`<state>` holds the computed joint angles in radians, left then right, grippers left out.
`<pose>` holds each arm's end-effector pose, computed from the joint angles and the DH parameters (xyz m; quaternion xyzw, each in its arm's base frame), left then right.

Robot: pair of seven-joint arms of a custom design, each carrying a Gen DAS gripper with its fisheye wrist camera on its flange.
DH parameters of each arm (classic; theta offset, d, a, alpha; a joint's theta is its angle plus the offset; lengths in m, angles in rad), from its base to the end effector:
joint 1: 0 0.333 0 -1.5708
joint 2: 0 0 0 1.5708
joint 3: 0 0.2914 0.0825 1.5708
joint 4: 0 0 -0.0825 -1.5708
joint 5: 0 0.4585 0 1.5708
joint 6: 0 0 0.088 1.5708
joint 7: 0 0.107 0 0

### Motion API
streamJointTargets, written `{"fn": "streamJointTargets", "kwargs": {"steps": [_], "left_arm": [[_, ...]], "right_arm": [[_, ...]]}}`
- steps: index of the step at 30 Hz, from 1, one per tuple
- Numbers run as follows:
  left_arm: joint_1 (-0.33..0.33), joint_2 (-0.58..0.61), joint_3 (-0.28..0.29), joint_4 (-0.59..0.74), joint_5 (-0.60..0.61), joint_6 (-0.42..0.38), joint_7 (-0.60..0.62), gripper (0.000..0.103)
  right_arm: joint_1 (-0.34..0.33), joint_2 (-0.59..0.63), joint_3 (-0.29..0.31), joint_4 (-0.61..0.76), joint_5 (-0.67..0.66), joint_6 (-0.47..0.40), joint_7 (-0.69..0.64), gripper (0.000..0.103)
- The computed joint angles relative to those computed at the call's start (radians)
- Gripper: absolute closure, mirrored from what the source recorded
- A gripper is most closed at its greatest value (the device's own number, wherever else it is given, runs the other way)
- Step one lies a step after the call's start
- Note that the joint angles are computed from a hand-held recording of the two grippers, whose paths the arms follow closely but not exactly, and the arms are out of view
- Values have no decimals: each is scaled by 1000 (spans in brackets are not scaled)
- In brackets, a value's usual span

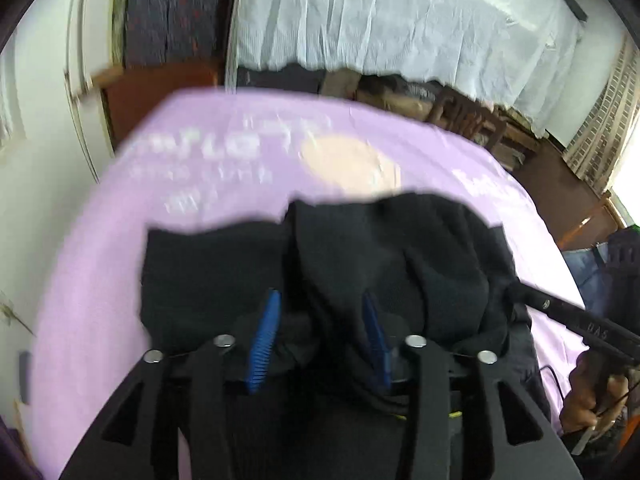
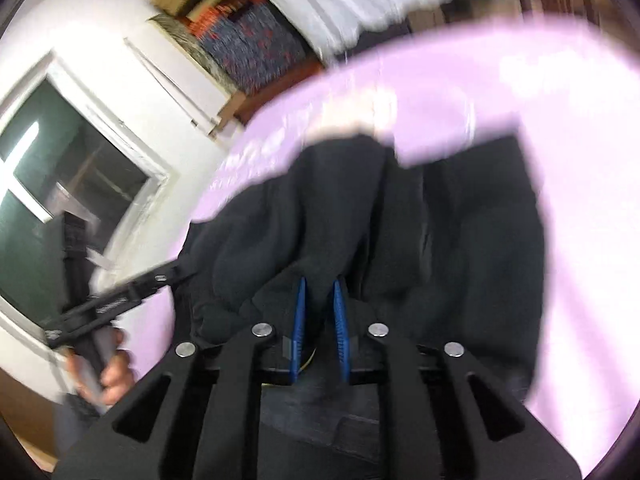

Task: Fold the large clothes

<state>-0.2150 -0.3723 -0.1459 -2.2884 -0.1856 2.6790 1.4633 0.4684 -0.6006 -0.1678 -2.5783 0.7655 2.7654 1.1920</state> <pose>0.5319 -0.2002 0.5378 -0.6115 0.6977 -0.3382 0.1577 0.4791 0.1175 0.4836 -0.6480 0.6122 -0.0399 0.4513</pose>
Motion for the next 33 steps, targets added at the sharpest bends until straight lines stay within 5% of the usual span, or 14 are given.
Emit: {"fn": "streamJointTargets", "kwargs": {"steps": [3, 6, 9, 12, 14, 17, 20, 25, 26, 29, 33], "left_arm": [[-13, 44, -3, 60, -9, 3, 27, 55], [30, 145, -69, 132, 133, 7, -55, 54], [61, 256, -100, 171, 217, -32, -117, 49], [46, 259, -94, 161, 383, -19, -200, 47], [29, 227, -72, 131, 305, -6, -169, 48], [1, 149, -39, 72, 177, 33, -93, 48], [-31, 80, -20, 26, 80, 49, -20, 44], [7, 104, -75, 21, 176, -49, -77, 31], [18, 116, -89, 16, 225, -19, -95, 30], [15, 116, -87, 17, 252, -14, -119, 30], [-11, 97, -52, 9, 175, -11, -79, 32]], "right_arm": [[-13, -1, 50, 14, -55, 85, 52, 88], [45, 89, 3, 93, -23, 80, 38, 90], [-1, 208, 51, 164, -78, 27, 105, 90], [34, 260, -12, 176, 111, -33, -17, 97], [-9, 233, 12, 169, 99, -72, -5, 96], [-63, 135, 93, 98, 38, -11, 29, 91], [-38, 37, 94, 43, 2, 1, 17, 91], [-13, 43, 74, 27, -53, -96, 86, 91], [-8, 76, 59, 42, -43, -119, 88, 92], [31, 97, -13, 51, 104, -168, -5, 94], [-17, 86, 43, 45, 118, -161, -8, 93]]}}
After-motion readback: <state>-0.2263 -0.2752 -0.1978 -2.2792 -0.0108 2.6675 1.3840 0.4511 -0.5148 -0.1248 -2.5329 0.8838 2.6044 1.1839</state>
